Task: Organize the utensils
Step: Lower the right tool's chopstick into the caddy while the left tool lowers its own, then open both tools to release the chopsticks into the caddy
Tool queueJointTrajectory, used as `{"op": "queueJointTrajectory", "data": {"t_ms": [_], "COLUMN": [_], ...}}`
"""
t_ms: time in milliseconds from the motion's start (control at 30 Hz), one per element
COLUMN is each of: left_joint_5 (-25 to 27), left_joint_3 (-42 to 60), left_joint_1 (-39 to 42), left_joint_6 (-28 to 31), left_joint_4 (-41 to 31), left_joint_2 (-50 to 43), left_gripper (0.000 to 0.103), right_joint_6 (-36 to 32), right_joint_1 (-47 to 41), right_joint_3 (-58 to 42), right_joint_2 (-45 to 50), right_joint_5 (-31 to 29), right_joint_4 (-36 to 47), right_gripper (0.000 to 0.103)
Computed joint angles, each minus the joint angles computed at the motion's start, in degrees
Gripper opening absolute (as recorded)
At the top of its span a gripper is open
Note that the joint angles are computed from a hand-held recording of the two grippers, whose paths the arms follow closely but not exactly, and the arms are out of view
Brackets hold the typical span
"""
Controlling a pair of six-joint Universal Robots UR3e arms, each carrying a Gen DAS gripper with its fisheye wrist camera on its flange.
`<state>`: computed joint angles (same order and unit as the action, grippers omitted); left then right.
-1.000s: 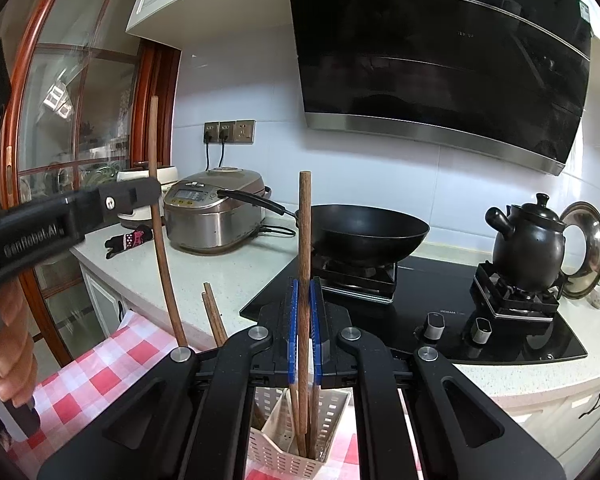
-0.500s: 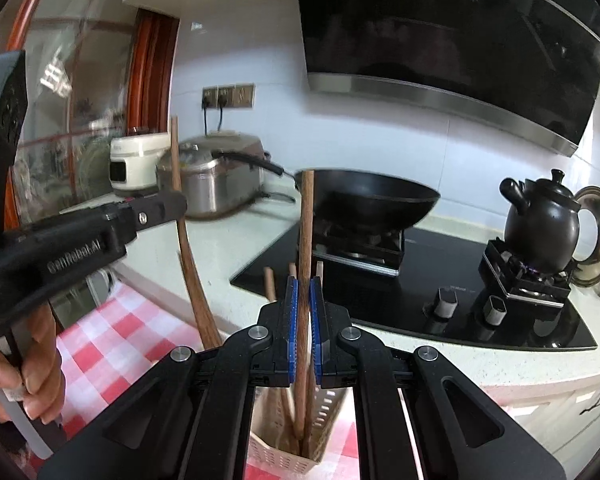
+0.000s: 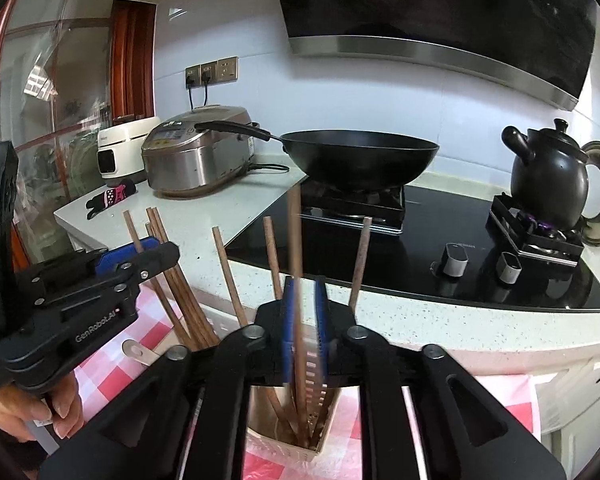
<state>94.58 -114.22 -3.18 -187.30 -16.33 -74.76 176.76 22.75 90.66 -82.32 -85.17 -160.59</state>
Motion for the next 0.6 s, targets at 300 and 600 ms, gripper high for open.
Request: {"op": "queueJointTrajectory", "data": {"t_ms": [300, 600], "left_joint_5": [1.3, 4.9], "left_joint_3": [-4.6, -9.5], "left_joint_1": [0.9, -1.8], "left_joint_6": [0.0, -1.1], "left_joint_4": [-5.1, -17.4], "left_joint_2": [11.1, 30.3], "left_gripper": [0.041, 0.065], "right_joint_6": [1.0, 1.9], "right_joint_1": [-1.9, -0.9], "right_joint_3": [7.1, 15.5], "right_joint_2": [-9.0, -23.2], "right_joint_5": [1.1, 0.8], "right_joint_4": [0.6, 3.6], "right_gripper": [0.035, 0.038]}}
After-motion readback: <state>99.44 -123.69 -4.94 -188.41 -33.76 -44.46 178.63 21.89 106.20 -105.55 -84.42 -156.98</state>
